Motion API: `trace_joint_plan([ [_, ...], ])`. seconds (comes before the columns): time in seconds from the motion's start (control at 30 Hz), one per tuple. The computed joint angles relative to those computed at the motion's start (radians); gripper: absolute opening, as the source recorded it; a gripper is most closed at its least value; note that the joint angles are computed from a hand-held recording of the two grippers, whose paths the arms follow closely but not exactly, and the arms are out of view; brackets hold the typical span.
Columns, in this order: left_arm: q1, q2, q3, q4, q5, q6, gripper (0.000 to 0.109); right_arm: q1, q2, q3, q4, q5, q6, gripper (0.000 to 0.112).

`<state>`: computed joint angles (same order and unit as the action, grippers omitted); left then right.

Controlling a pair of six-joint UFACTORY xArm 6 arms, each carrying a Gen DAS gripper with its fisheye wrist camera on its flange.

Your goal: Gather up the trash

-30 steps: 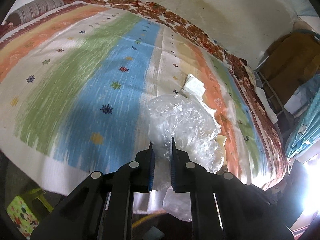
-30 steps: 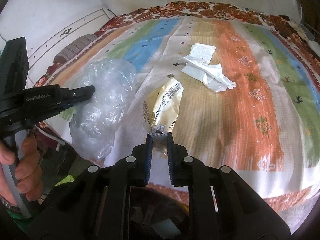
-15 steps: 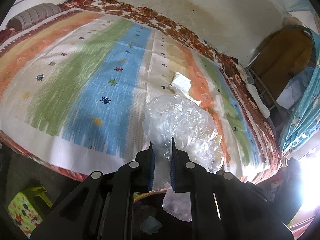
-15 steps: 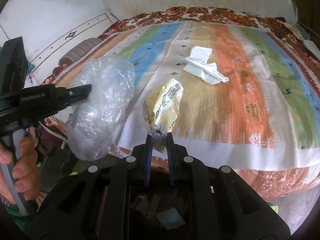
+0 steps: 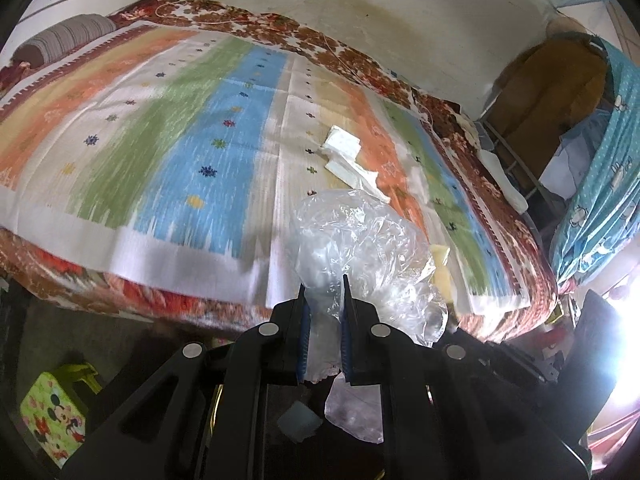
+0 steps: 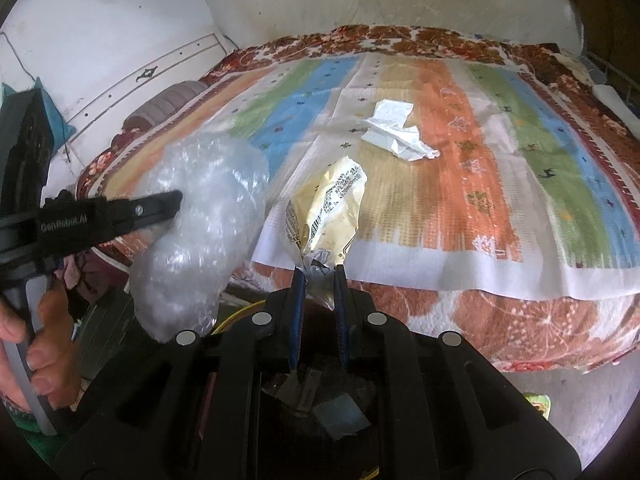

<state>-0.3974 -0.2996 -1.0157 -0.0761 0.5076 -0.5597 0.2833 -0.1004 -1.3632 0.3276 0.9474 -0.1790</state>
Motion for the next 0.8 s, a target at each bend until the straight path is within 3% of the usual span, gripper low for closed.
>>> trace_joint_plan([
  [0.8, -0.093, -0.190, 0.154, 0.115, 0.093, -0.102, 0.011, -0.012, -0.229, 0.182, 0.000, 0.084, 0.010, 0.013],
])
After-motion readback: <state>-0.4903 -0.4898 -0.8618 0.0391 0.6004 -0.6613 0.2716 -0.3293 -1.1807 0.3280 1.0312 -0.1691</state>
